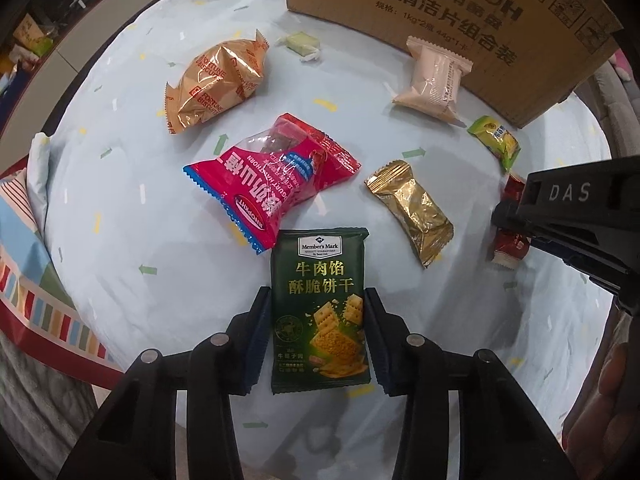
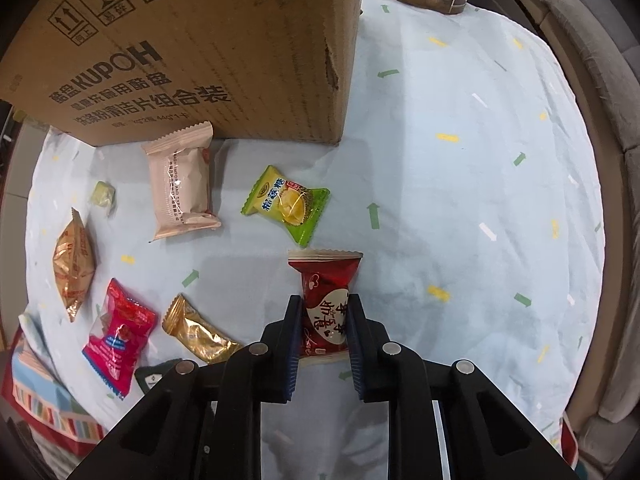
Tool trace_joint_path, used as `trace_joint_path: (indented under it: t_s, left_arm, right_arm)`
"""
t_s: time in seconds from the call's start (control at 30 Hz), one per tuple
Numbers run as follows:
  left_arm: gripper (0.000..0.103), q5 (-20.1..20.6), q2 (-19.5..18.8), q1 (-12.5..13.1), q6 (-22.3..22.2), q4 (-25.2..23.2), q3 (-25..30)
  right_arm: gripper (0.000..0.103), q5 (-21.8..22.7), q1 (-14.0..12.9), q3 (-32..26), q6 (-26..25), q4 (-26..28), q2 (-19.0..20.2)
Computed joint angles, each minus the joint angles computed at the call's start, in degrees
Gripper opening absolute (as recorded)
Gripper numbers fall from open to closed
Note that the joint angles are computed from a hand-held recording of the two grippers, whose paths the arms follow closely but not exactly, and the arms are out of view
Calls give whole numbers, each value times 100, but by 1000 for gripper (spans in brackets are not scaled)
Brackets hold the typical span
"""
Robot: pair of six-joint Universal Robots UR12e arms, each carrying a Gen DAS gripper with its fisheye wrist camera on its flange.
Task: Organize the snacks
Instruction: 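Lift and carry the green packet and red packet in both grippers over the box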
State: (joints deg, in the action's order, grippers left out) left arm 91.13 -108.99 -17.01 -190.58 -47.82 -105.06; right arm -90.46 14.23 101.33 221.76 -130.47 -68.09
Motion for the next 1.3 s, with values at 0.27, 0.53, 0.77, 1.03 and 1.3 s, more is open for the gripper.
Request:
trace_joint_path:
  t_s: [0.27,0.53,0.77,1.03,1.3]
  left_arm:
    - [43,-96,126,76,259,-1,-34]
    - [43,-298,250,191,631,91,-113]
    - [43,-513,496,311,927,269,-225]
    - [43,-788,705,453,1118,310,-285]
    - [43,-924,816,502,1219,571,-354]
  right_arm:
    - [22,-160,47,99,2,-94,-179]
    - [22,-363,137,160,84,-141,-382]
    - [22,-577,235,240,176,-153,-640]
    - [22,-838,373,353,258,-281,-847]
    - [22,-1046,500,461,348,-521,-989]
